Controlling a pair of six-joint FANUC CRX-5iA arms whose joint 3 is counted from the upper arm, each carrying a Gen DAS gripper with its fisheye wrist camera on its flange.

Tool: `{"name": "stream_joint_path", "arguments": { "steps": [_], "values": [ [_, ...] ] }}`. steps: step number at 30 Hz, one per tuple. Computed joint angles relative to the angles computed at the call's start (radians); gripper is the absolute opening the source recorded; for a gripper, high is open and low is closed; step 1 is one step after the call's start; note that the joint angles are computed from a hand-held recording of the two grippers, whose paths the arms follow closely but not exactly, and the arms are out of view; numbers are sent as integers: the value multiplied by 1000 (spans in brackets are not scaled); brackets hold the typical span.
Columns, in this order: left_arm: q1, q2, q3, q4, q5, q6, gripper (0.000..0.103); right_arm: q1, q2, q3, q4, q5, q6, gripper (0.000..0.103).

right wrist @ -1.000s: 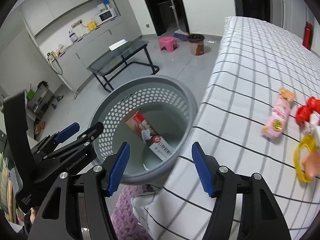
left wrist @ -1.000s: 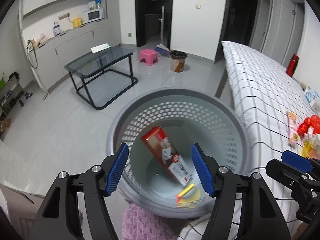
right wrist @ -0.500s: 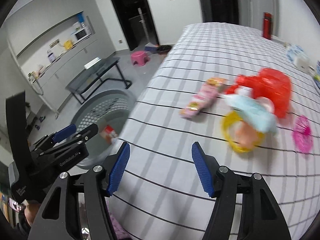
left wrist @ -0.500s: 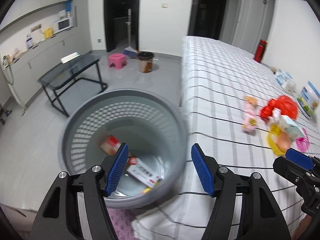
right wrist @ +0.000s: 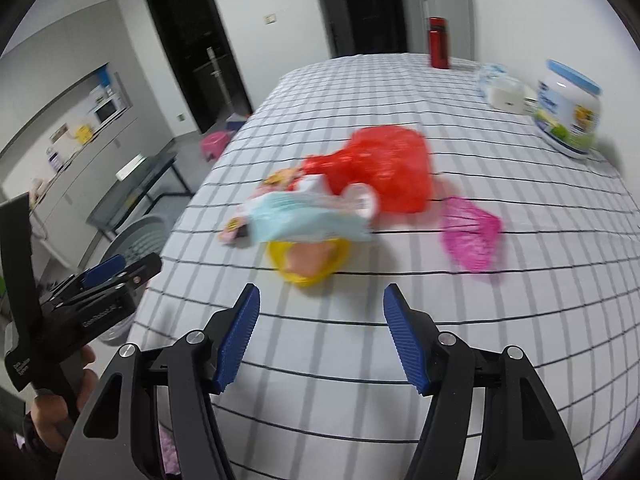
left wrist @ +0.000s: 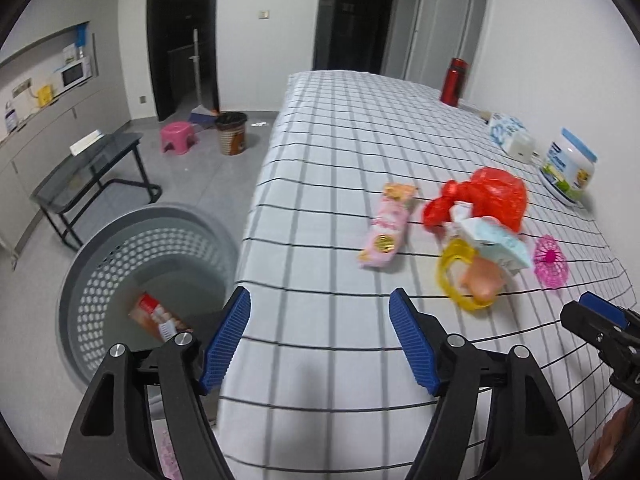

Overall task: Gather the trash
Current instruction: 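Move both grippers back over the table, then grasp the pink shuttlecock with the right gripper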

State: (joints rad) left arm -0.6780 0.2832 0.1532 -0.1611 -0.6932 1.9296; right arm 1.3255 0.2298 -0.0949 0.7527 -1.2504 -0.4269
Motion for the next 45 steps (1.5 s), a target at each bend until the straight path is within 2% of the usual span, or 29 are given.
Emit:
{"name": "stream_joint_path", "arguments": {
  "steps": [10,18,27,35,37,39,41,42,44,45],
  "values": [
    [-57,57,92,-21,-18,3,78,24,-110,-150,-13,-86,-136,62],
    [-88,90,151,-26,-20,-7,84,-8,-162,-228,-26,-82,-155,62],
    [-105,115,188,-38,-25,8,86,-84,-141,-240,-39,-29,-89,62],
    [-105,125,194,-31,-29,10,88,-124,-81,-202,-54,-69,-35,61],
    [-103,123,188,-24,-22,5,88,-129,-80,-206,-55,-63,-33,52],
    [-102,124,186,-17,-18,-2,89,-138,-77,-204,-64,-51,-22,31],
    [-102,123,181,-9,-14,-12,89,-143,-76,-205,-70,-35,-17,24],
    [-102,122,180,-7,-13,-15,89,-142,-76,-207,-68,-29,-21,14],
    [-102,119,176,-7,-9,-20,90,-140,-80,-213,-64,-23,-31,4],
    [-102,118,173,-4,-5,-23,90,-137,-86,-222,-58,-16,-44,4]
  ]
}}
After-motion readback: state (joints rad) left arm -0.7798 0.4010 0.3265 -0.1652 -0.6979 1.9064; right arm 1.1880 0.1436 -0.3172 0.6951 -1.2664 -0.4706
